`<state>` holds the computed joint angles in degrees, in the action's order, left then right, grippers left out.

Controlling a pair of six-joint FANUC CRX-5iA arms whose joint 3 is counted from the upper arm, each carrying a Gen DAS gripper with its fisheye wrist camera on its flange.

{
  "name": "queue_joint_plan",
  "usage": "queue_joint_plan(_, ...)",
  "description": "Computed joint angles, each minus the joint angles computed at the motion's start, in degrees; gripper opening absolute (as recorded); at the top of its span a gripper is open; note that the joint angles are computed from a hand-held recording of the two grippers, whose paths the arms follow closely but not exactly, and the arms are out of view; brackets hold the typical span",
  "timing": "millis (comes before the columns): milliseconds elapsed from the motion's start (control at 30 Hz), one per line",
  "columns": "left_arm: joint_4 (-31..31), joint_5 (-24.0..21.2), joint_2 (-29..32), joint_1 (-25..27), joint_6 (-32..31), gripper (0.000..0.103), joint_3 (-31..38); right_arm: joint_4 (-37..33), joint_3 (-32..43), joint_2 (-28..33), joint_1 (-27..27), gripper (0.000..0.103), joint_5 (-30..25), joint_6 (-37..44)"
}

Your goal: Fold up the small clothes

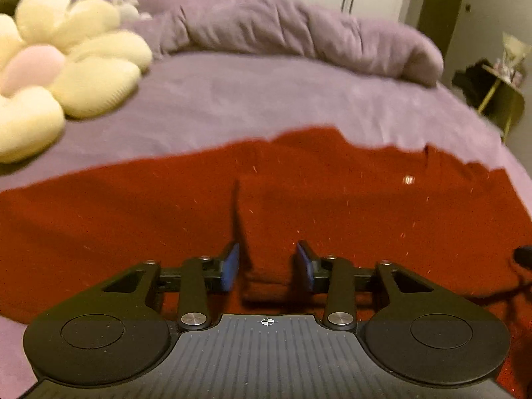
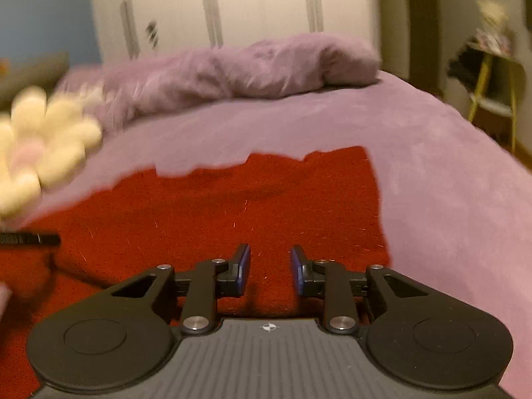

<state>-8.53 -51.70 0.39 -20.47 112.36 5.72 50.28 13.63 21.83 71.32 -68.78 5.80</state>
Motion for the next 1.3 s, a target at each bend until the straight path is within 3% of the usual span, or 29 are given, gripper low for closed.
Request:
queue_joint_plan(67, -1.66, -0.03, 1.45, -0.56, 1.73, 0.04, 0.97, -1.36, 1.6, 2.17, -0.39, 0.016, -2.16, 4.96)
queue_joint_plan(167, -3.67, 0.3, 2.56, -0.85, 3.89, 0.045, 1.71, 1.95, -0.9, 2.01, -0.51, 0.016, -1.71, 6.79)
queue_joint_plan(200, -4.76, 0.31, 2.73, -1.01, 5.07, 0.06, 1.93, 2.65, -1.23, 2.08, -0.58, 0.017, -1.8, 6.65)
queue_joint_plan(267, -10.81, -4.29, 3.91, -2.88, 10.41, 0.089, 4.86, 3.45, -1.78, 2.06, -0.62, 0.018, -1.67, 5.59)
queue_joint_plan(300, -11.13, -4.72, 3.5, -2.83, 11.27, 0.091, 4.51, 3.78, -1.68, 2.22, -0.59, 0.021, -1.69, 5.02)
queue_joint_plan(400, -2.87, 0.78, -2.31, 1.55, 9.01, 0.094, -3.26, 3.61, -1.05, 2.67, -0.03, 0.022, -2.68, 4.14)
queue_joint_plan(533, 2.34, 5.75, -13.65, 8.0, 9.09, 0.096, -14.3, -0.39, 1.65, 2.59, 0.54, 0.028, -4.21, 7.01)
queue_joint_plan(600, 3.52, 5.88, -19.08, 12.78, 10.84, 0.096, -18.69, -2.88, 2.78, 1.75, 0.97, 0.044, -3.75, 5.75)
queue_joint_plan(667, 2.64, 4.92, -23.46, 18.17, 14.62, 0.096, -21.86, -3.57, -0.12, -1.35, 1.59, 0.049, 0.97, 0.9)
queue_joint_plan(767, 8.54, 4.35, -28.32, 30.0, 15.36, 0.089, -27.46, -3.45, -4.2, -4.96, 3.26, 0.049, 7.06, -6.98)
queue_joint_plan(833, 12.89, 5.03, -30.32, 36.44, 14.24, 0.079, -30.62, -3.05, -4.04, -4.88, 5.18, 0.048, 5.9, -8.57)
queue_joint_plan(933, 26.48, 10.39, -33.48, 45.56, 5.28, 0.071, -38.22, -3.94, -2.69, -4.18, 7.51, 0.045, 3.06, -8.91)
queue_joint_plan(1033, 32.56, 13.52, -34.29, 49.57, 3.4, 0.065, -41.62, -3.84, -1.54, -3.54, 9.09, 0.044, 0.47, -9.44)
queue_joint_plan(1100, 35.33, 14.72, -33.43, 50.89, 2.56, 0.047, -42.69, -3.73, -0.97, -3.27, 9.67, 0.043, -0.94, -9.91)
queue_joint_plan(1133, 36.08, 15.17, -33.22, 51.21, 2.14, 0.043, -43.07, -3.75, -0.83, -3.16, 9.9, 0.043, -1.38, -10.63)
queue_joint_plan(1200, 34.92, 15.1, -32.09, 51.46, 3.6, 0.014, -42.39, -3.77, -0.68, -3.01, 10.15, 0.04, -1.78, -11.91)
queue_joint_plan(1300, 37.01, 13.79, -32.47, 53.09, 2.7, 0.011, -42.88, -4.53, -0.27, -2.64, 10.09, 0.038, -2.44, -11.92)
